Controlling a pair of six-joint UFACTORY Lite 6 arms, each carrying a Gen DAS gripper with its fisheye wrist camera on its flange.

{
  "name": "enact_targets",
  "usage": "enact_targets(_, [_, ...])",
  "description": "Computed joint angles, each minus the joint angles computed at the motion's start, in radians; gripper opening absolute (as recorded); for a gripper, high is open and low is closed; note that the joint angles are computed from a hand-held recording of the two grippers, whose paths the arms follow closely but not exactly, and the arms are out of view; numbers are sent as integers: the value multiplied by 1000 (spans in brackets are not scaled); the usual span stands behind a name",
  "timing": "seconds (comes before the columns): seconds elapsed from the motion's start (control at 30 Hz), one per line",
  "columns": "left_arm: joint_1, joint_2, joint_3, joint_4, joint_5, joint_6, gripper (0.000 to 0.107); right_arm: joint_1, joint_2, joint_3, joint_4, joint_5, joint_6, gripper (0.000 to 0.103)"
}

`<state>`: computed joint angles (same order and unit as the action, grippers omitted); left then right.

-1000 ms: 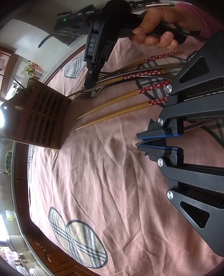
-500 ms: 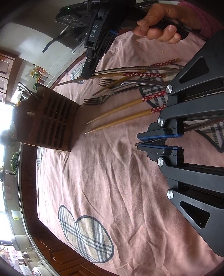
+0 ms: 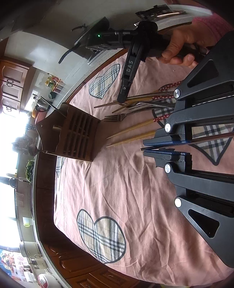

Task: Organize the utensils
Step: 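Lift the stick with the left tool while the right tool carries its utensil to the holder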

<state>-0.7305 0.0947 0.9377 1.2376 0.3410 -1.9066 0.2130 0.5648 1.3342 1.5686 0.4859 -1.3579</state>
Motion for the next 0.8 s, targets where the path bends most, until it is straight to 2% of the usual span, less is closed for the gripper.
enact_targets(0.2, [-9,-19,-30,12,12,-32,4,-5,52,-21,60,15,-41,7])
enact_targets(0.27, [-11,-21,-28,8,15,-28,4,-10,69,-8,51,25,-25,11])
enact_targets(0.33, [-14,-21,-25,9,19,-27,4,-11,74,-4,58,22,-27,11])
enact_targets(0.53, [-9,-12,-20,10,12,-27,4,1,52,-20,71,-8,-59,1])
enact_targets(0.8, [2,-26,-28,22,7,-36,4,25,24,-23,45,-72,-51,1])
